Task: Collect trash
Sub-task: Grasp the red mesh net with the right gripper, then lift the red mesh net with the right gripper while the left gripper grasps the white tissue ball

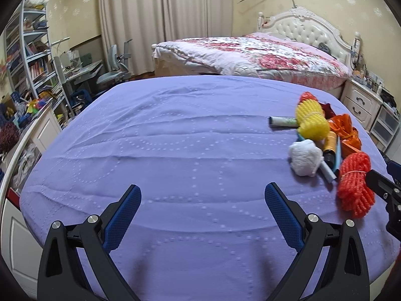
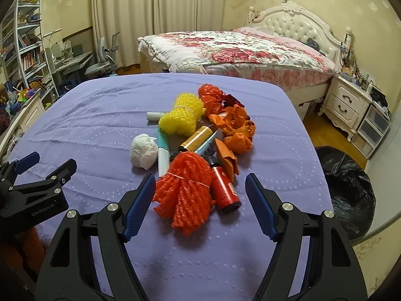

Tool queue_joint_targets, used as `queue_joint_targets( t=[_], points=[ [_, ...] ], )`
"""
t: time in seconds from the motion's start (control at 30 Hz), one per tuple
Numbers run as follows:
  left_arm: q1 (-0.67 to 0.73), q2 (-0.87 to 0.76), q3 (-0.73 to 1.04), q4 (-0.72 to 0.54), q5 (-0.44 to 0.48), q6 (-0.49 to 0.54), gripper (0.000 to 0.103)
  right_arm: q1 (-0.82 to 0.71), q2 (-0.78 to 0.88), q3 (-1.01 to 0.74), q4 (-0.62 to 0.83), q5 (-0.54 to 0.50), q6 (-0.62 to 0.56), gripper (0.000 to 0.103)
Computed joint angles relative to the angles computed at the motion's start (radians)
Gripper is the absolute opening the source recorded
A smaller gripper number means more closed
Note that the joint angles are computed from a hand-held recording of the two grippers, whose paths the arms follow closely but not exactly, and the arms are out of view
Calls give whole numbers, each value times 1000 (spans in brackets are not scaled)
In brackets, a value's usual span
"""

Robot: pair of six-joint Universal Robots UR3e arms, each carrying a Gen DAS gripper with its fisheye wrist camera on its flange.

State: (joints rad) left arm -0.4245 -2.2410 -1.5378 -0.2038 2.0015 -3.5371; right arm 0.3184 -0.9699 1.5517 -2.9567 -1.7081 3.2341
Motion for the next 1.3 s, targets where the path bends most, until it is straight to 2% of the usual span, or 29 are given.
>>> queue_joint_targets(
  t=[0.13,0.27,0.43,0.57,0.87,0.97,1.03,1.17,1.3],
  points=[
    [29,26,-63,36,-18,-12,96,25,53,-67,45,-30,0,70],
    [49,31,-89,54,-41,-19,96,16,63,-77,71,12,7,50],
    [53,27,-95,72,-69,-16,96,32,52,-62,58,-8,5,42],
    [37,17,-74,69,-75,-14,96,22,15,-26,36,18,6,26],
    [5,-11,-12,32,-73,-13,96,-1,3,-1,41,41,-3,26],
    [0,-14,-5,24,-67,-18,96,-5,11,-1,32,52,1,35],
    [1,-16,-2,21,-64,-20,96,-10,16,-3,33,70,10,37],
    [0,-23,8,15,-64,-23,96,-6,23,-1,23,64,0,30],
    [-2,-31,25,8,-73,-23,96,-16,-8,31,3,84,2,27]
  ],
)
